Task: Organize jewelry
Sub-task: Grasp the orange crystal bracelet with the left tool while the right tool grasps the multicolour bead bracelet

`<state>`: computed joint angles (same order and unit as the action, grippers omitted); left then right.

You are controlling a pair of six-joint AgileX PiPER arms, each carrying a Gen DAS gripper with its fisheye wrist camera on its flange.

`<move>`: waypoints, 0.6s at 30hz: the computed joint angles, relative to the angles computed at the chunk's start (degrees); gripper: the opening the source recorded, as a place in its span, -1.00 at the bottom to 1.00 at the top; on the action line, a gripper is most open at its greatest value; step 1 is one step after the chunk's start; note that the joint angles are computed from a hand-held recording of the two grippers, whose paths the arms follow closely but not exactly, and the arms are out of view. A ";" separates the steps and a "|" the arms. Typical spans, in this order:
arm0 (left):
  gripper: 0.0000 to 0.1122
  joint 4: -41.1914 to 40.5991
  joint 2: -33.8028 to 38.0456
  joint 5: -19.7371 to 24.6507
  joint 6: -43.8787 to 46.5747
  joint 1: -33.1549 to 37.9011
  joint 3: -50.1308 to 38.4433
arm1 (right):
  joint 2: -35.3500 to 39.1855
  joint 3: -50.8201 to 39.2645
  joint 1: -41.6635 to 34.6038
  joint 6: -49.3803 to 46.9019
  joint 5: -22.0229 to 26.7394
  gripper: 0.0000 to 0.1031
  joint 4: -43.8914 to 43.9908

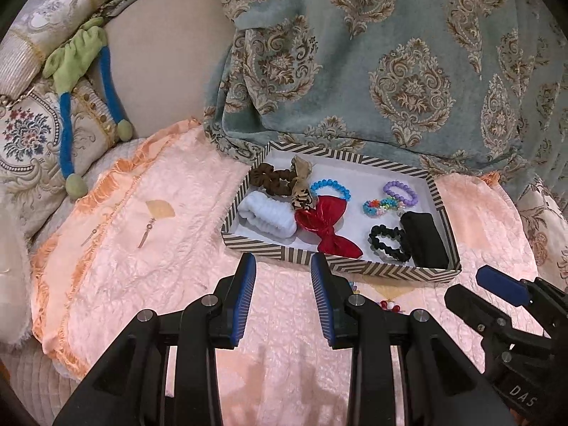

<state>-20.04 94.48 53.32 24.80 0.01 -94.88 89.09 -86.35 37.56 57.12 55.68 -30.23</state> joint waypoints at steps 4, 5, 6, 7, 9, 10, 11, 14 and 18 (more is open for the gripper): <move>-0.73 -0.89 -0.66 0.33 0.62 0.59 0.54 | 0.06 -0.14 1.44 0.49 1.05 0.04 -0.74; -0.73 -1.00 -0.59 0.61 0.77 0.73 0.53 | 0.04 -0.06 1.57 0.51 1.04 0.06 -0.73; -0.73 -1.28 -0.30 1.13 0.87 0.97 0.26 | 0.06 0.02 1.65 0.48 1.06 0.08 -0.66; -0.73 -1.73 0.11 1.83 0.89 1.28 -0.15 | 0.09 0.16 1.70 0.47 1.09 0.09 -0.56; -0.73 -3.51 1.64 4.14 0.82 2.51 -1.64 | -0.05 1.03 1.48 0.44 0.68 0.10 -0.13; -0.73 -4.37 2.32 5.07 0.80 3.12 -2.21 | -0.25 1.80 1.20 0.46 0.17 0.10 0.22; -0.73 -5.08 3.20 6.13 0.58 3.70 -2.98 | -0.46 2.57 0.90 0.48 -0.42 0.10 0.52; -0.73 -6.03 6.07 9.11 -0.20 4.76 -5.21 | -0.72 6.03 -0.81 0.73 -2.89 0.10 2.09; -0.73 -6.71 8.73 11.18 -0.77 5.13 -6.06 | 0.73 10.32 -4.64 -1.55 -7.75 0.10 6.91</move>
<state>-26.75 103.21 64.51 24.03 5.13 -100.93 89.82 -76.03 32.91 55.58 47.93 -23.31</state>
